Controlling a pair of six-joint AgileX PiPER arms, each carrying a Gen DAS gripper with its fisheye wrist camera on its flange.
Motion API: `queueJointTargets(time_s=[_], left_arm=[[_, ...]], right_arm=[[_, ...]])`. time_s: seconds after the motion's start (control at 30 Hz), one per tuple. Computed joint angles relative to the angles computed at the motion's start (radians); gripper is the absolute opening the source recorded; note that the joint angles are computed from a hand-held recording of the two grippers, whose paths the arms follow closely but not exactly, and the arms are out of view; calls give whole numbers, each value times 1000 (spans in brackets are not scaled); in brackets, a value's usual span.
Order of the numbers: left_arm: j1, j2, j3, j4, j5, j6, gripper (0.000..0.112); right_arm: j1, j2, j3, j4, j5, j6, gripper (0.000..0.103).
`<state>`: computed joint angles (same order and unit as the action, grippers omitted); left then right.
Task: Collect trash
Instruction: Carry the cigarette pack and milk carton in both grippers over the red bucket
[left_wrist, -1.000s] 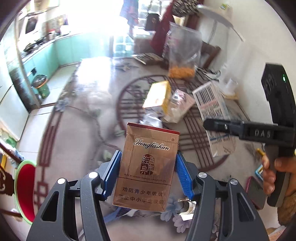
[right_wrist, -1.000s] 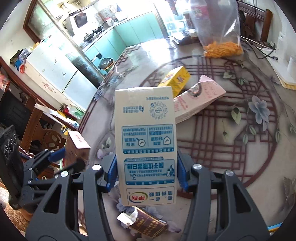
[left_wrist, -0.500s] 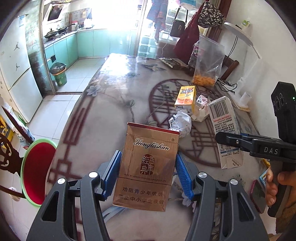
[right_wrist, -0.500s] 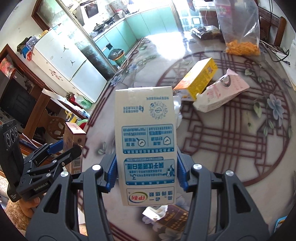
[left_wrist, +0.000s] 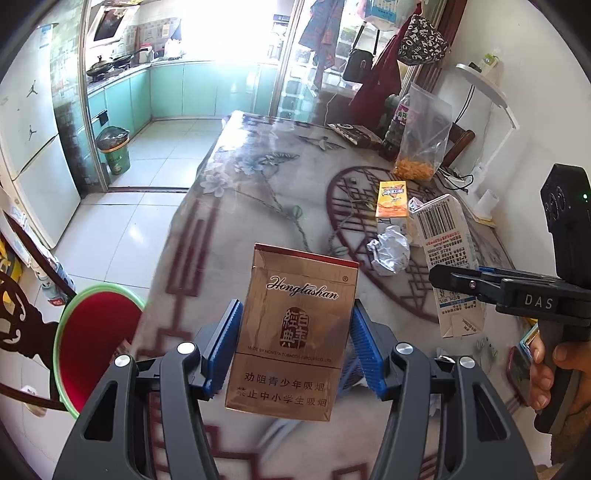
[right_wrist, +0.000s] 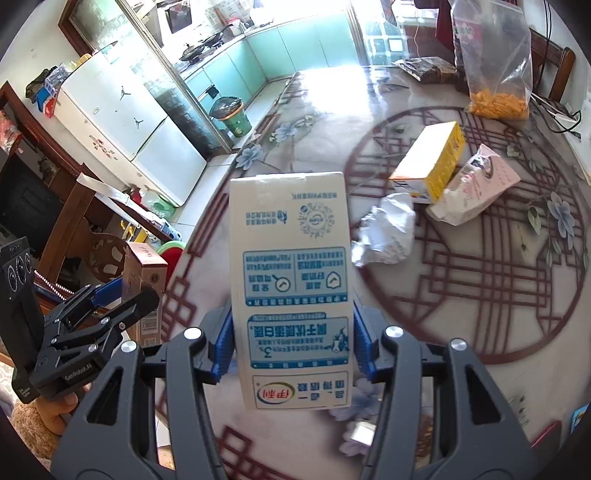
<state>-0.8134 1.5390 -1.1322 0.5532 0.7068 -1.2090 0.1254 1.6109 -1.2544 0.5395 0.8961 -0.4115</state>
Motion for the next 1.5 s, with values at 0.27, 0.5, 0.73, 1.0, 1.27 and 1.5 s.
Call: queueJointTargets(time_s=[0.27,0.5,0.73,1.0,1.27,1.5], left_arm=[[158,-136,130,-136,-78,290,55],[319,-215,216,-313,-133,545,55],[463,-259,276,-444,-157,738,55],[601,-288,332,-571,-171,905,55],[707,-305,376,-655,-178,1026,55],[816,-244,409,-725,-173,1108,55]], right_arm=[[217,-8,-20,-170,-103,294,51],[383,53,-104,-305,-121,497,51],[493,121,-215,-396,-91,613,51],[584,210,-378,-454,-46,661,51],[636,304,-487,-430,-3,658,51],[662,375,-572,-392,26,635,51]])
